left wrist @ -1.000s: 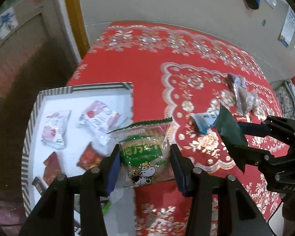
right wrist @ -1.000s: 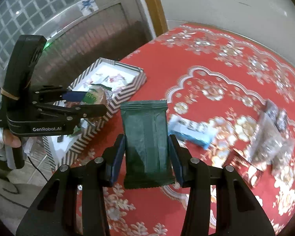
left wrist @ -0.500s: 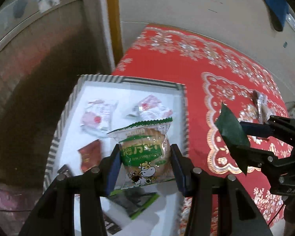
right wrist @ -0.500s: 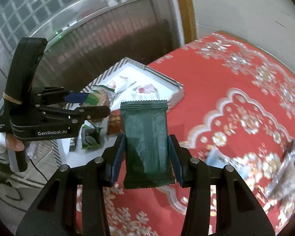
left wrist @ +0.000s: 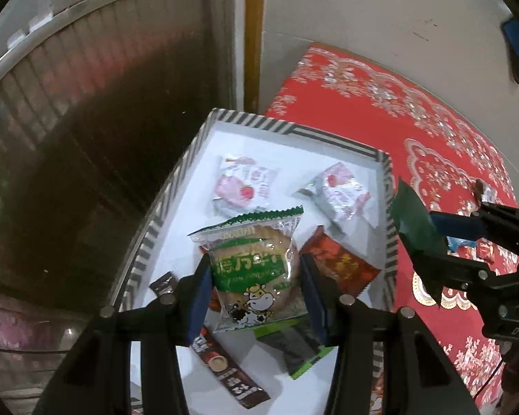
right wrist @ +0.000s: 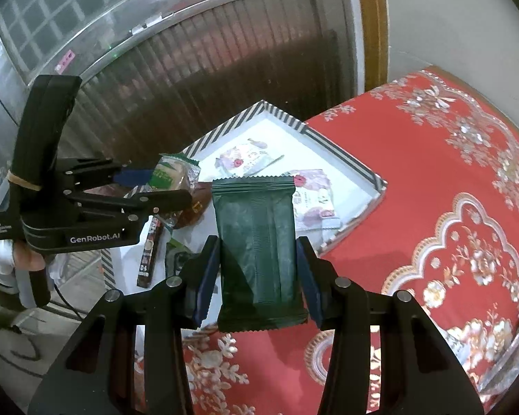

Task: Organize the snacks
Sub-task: 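Lower both packets into the tray and open the left then right gripper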

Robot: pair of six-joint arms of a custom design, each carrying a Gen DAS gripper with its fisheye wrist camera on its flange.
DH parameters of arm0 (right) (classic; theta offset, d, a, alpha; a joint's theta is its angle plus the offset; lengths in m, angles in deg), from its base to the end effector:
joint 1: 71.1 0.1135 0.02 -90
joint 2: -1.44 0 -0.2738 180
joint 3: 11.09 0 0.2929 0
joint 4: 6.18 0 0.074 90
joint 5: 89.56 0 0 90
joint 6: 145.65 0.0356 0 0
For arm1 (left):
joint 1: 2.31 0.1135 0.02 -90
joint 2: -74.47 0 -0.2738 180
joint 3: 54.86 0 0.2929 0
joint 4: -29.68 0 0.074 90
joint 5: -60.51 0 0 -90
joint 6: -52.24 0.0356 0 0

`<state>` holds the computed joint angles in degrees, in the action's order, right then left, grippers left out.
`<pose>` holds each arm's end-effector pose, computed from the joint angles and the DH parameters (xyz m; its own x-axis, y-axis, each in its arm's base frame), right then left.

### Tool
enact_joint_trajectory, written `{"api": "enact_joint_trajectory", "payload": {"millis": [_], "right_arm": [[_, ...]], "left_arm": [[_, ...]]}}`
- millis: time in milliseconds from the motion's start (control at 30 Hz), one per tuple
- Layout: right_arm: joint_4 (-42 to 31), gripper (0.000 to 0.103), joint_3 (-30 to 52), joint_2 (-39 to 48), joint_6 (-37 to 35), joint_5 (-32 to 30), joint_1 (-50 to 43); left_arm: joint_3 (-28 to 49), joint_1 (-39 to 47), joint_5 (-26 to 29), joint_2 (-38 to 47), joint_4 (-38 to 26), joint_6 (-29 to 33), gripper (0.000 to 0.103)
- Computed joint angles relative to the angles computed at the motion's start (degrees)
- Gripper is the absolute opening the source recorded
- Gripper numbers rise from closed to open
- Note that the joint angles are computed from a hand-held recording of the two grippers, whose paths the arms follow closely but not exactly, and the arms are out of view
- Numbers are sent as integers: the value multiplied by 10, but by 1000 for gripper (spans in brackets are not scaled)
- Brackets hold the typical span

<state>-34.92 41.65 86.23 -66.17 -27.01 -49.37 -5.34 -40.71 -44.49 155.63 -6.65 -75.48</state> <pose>0.2679 0.1244 0.1386 -0.6990 -0.4530 -0.5533 -0.6765 0.6696 0.3065 0.2157 -0.1592 0.1299 -0.8952 -0.0446 -0.4435 -0.0300 0.9988 -0.0397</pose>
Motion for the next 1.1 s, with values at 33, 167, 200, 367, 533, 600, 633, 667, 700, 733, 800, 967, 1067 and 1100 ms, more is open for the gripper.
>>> {"api": "enact_joint_trajectory", "payload": {"millis": [33,167,200,367,533,600,633,667,700,733,800,967,1067,1100], "right_arm": [[4,44,4,8,2,1,4],[12,44,19,35,6,4,15],[14,44,23,42,8,5,18],[23,44,44,78,16,10,34],[27,44,61,108,23,15,45],[27,44,65,117,23,17,48],[27,44,69,124,23,19,49],[27,44,71,126,22,20,50],[27,44,73,129,22,22,51],[28,44,76,132,23,23,53],[29,44,80,137,24,26,54],[27,44,92,153,25,35,60],[28,44,95,160,28,38,64],[29,44,96,162,30,40,66]], "left_arm": [[-4,4,1,-3,1,1,51],[-14,12,4,-5,5,1,51],[-17,14,5,-4,7,1,51],[-31,25,16,1,17,2,51],[-38,35,21,8,27,4,51],[-39,36,24,12,31,5,51],[-38,36,25,17,34,5,51],[-37,36,26,21,37,6,51],[-36,35,26,23,39,6,51],[-35,34,25,27,41,6,51],[-32,34,23,29,42,8,51],[-32,34,21,32,44,9,51],[-30,32,18,34,44,9,51],[-29,31,17,38,45,8,51]]}}
